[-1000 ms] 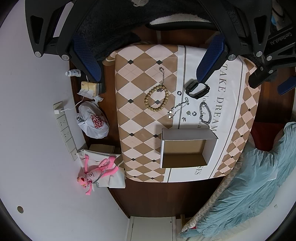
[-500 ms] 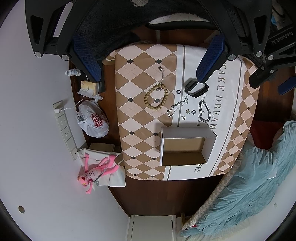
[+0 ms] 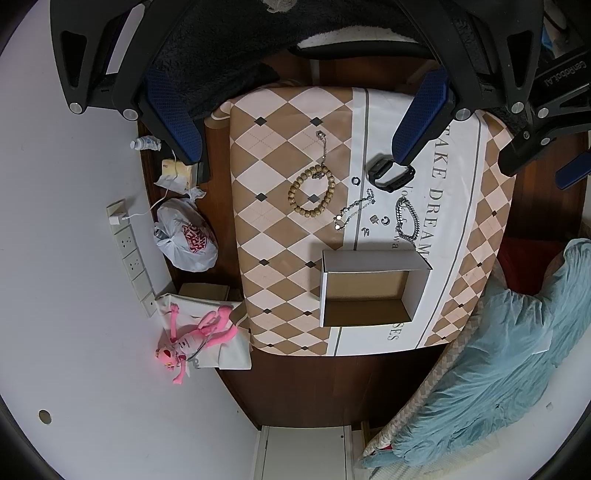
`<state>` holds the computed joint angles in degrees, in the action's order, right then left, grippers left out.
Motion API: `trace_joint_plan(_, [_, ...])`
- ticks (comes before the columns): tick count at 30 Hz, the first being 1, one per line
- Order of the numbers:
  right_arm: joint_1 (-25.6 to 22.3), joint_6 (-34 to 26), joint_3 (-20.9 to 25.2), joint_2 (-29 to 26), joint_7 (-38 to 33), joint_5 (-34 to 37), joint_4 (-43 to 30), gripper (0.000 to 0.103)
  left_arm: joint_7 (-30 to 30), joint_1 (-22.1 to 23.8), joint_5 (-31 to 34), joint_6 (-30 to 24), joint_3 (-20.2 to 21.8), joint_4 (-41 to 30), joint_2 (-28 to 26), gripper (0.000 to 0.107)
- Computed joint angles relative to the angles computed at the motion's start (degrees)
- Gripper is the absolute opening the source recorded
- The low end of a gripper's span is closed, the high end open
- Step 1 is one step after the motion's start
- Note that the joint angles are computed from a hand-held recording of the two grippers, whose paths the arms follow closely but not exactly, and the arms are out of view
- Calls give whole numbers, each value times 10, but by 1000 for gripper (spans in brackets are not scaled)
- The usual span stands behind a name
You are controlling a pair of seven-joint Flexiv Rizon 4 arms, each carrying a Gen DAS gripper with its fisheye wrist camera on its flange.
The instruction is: Organize jewelry
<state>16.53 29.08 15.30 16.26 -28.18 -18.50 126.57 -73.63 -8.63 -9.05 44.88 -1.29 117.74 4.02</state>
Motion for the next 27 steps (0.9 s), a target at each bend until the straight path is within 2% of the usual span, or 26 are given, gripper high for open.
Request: trace_joint_plan(27, [0,-2,1,4,0,0,-2,103,3,0,-5,3,1,2,4,103])
